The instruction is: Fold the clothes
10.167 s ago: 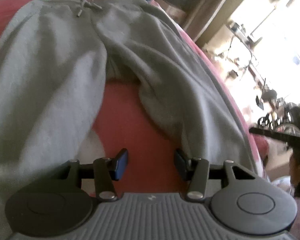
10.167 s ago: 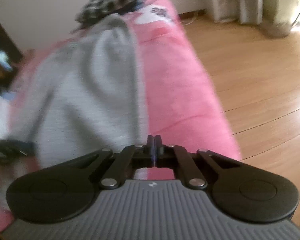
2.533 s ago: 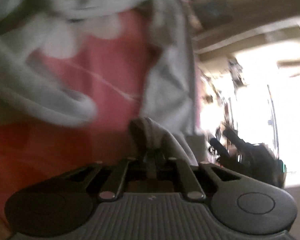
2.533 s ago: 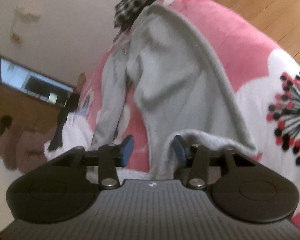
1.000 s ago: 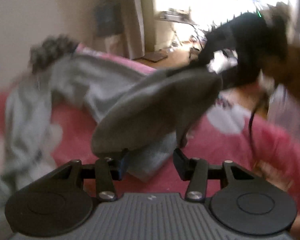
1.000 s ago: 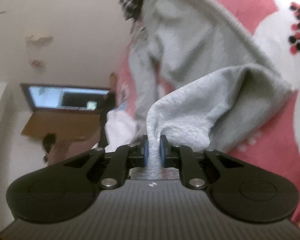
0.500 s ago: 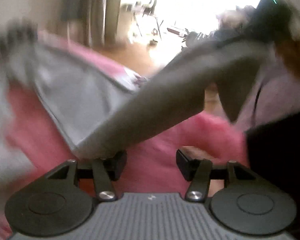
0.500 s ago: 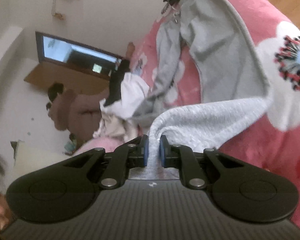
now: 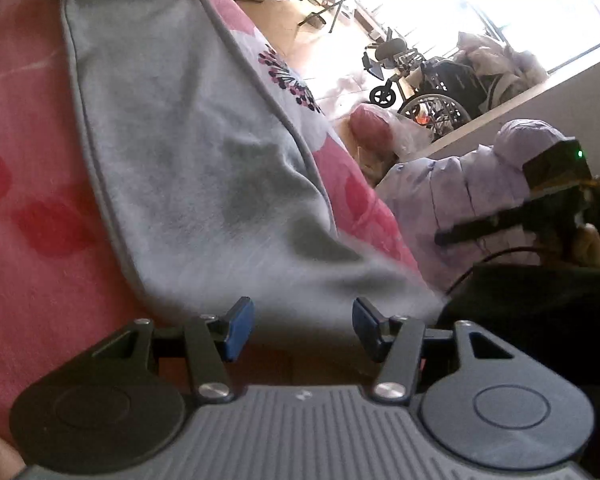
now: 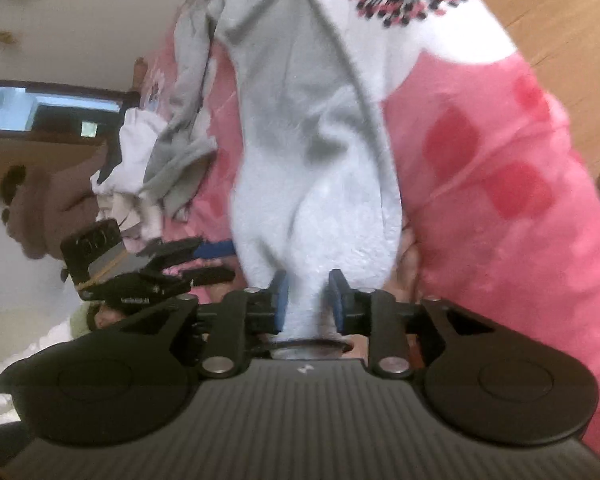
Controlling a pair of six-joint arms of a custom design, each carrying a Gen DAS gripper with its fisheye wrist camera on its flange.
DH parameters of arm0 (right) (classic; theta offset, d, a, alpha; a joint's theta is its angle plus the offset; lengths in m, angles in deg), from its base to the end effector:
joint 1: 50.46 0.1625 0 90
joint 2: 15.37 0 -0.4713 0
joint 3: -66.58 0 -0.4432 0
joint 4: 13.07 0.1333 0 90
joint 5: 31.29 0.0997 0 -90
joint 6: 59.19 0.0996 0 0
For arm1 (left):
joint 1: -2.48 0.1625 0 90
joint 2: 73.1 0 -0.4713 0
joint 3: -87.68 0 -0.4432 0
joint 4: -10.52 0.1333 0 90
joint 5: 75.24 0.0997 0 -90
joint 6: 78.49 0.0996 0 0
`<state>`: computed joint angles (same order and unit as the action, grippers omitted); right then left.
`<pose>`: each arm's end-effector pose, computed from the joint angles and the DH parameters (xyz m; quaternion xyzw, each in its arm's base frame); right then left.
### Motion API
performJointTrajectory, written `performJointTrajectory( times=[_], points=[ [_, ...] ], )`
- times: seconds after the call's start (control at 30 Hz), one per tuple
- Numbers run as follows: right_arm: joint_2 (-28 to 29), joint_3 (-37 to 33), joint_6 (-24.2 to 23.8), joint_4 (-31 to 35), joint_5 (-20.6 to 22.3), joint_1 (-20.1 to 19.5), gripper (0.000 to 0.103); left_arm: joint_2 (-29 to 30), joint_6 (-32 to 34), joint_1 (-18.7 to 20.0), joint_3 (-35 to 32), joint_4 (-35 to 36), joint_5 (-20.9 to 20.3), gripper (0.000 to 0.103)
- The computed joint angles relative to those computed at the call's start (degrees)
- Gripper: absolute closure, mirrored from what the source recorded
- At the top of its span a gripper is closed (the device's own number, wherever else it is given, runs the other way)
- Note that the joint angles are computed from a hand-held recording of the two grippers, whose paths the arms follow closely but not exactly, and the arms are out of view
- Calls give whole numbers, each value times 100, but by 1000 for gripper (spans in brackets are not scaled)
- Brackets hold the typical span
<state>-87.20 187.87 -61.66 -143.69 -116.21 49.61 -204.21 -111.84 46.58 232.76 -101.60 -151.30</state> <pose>0.2306 -0.4855 0.1601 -0.1054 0.9905 0.0798 0.0390 -0.0576 -0.2748 0.3290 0.0996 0.9851 -0.1315 0.0482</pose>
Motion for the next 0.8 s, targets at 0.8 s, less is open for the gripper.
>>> performJointTrajectory(
  times=[0.8],
  points=[
    [2240, -649, -611, -3056, -1477, 371, 94, 1220, -1063, 276, -214, 521, 1514, 73]
  ],
)
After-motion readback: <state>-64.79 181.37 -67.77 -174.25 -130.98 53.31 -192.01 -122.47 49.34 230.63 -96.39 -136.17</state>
